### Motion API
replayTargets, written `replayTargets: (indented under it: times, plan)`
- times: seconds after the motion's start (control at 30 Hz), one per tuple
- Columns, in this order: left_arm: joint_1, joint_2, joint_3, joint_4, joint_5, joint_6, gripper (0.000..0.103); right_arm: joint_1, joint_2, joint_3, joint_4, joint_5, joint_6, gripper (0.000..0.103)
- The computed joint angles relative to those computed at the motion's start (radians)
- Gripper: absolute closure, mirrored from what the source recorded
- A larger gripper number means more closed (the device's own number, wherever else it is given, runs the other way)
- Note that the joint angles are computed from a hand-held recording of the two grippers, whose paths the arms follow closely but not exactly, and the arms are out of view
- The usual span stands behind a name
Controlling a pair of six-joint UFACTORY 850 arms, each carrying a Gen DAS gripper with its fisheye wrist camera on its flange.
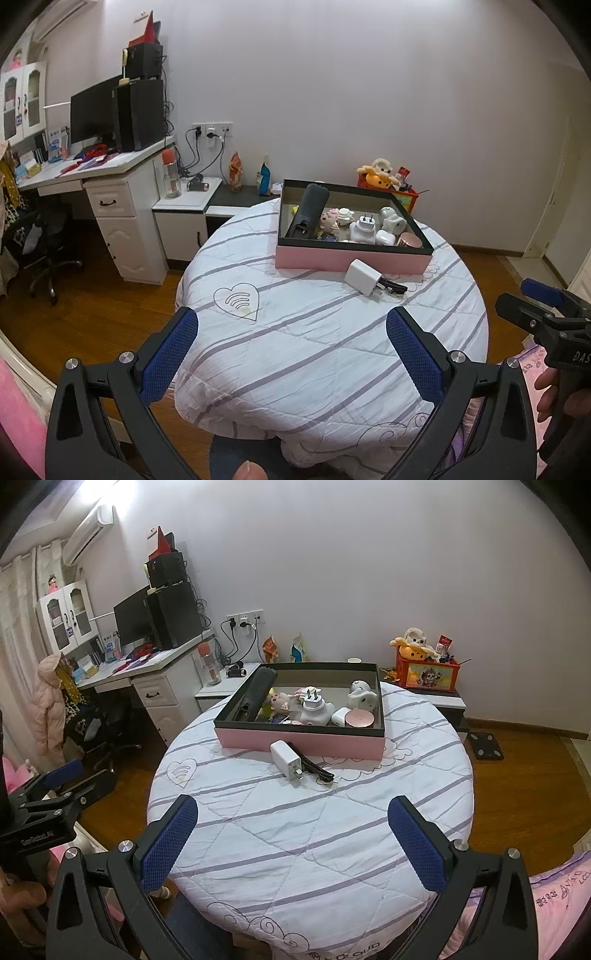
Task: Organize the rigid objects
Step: 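Move the right tool toward the white charger's black cable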
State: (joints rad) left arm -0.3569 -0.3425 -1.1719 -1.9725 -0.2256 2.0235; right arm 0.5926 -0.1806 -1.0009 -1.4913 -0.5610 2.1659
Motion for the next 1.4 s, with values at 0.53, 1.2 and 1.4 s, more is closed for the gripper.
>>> replayTargets:
  times: [0.53,1.2,1.4]
  plan:
    - [-0.005,-0.025,-0.020,0.133,0.008,-0.132,0.000,-0.026,-0.012,0.003,0.009,0.034,-0.009,0.000]
    - [-0.042,-0.175,-0.191,0.659,0.038,-0.668,0.000,-0.188,-0.162,-0.091,0.157,0.178,-0.260,0.015]
    - [-0.054,-0.233,-0.256,0.871,0.031,-0.887,0.000,-0.228,-0.235,-0.157,0.294,0.219,-0.467,0.026]
